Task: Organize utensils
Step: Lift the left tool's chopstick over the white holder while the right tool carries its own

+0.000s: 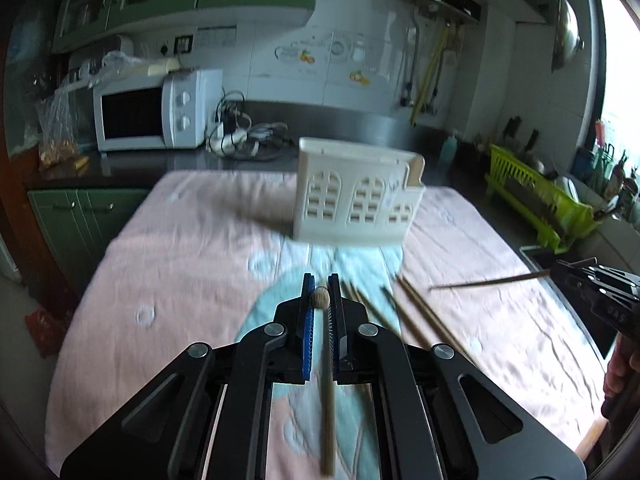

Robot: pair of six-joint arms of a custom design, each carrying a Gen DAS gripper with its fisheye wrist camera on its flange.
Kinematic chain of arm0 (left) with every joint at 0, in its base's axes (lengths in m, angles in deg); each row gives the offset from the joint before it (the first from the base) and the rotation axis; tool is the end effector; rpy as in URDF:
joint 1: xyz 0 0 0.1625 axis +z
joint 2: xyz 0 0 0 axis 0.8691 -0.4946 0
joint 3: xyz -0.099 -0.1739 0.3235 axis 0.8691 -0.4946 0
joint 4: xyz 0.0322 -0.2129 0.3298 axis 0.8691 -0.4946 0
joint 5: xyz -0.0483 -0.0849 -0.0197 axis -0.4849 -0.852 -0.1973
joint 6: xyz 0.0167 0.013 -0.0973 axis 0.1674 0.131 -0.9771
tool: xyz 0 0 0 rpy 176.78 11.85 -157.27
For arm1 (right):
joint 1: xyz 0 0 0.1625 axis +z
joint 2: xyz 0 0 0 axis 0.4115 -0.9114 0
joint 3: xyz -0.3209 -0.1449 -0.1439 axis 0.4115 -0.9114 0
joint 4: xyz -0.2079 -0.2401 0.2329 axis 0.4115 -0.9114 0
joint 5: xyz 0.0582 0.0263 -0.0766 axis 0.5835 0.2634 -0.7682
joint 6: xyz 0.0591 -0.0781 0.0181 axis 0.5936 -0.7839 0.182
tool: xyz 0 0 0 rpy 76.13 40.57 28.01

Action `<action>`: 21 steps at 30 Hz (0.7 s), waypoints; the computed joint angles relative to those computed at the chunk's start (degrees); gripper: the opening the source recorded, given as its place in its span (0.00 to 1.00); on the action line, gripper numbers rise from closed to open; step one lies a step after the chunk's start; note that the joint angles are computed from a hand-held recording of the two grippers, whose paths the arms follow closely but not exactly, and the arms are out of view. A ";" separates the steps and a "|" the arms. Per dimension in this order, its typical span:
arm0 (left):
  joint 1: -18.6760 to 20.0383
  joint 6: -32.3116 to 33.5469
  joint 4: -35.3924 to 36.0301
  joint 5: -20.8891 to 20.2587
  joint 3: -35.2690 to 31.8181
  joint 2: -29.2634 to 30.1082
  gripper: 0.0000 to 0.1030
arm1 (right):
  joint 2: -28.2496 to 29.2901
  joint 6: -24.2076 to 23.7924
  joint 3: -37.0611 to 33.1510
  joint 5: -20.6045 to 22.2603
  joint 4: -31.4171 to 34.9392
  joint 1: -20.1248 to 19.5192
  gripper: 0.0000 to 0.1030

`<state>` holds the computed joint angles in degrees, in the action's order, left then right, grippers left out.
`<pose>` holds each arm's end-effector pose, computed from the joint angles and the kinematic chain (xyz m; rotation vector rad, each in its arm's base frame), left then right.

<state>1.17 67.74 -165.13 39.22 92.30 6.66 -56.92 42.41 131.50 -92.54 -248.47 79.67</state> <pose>-0.1330 -0.6694 0.2822 0.3821 2.2263 -1.2453 0.2791 -0.7045 0.1647 0.9426 -2.3435 0.9120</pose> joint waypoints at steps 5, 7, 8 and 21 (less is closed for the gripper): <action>0.45 1.30 0.76 -0.44 -4.28 2.02 0.05 | 2.66 0.44 -5.64 0.75 4.06 0.17 0.06; 0.55 1.14 1.22 -0.80 -4.87 2.02 0.05 | 3.40 0.47 -7.53 1.10 5.54 0.28 0.06; 0.58 0.93 1.71 -0.99 -5.42 2.03 0.05 | 3.70 0.60 -8.43 1.22 6.35 0.35 0.06; -0.05 1.05 7.42 -2.58 -11.99 2.40 0.05 | 9.35 -0.35 -26.68 2.30 19.87 2.30 0.06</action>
<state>1.13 68.79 -157.71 36.64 80.30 9.06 -47.57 42.06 104.82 -90.24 -228.60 81.96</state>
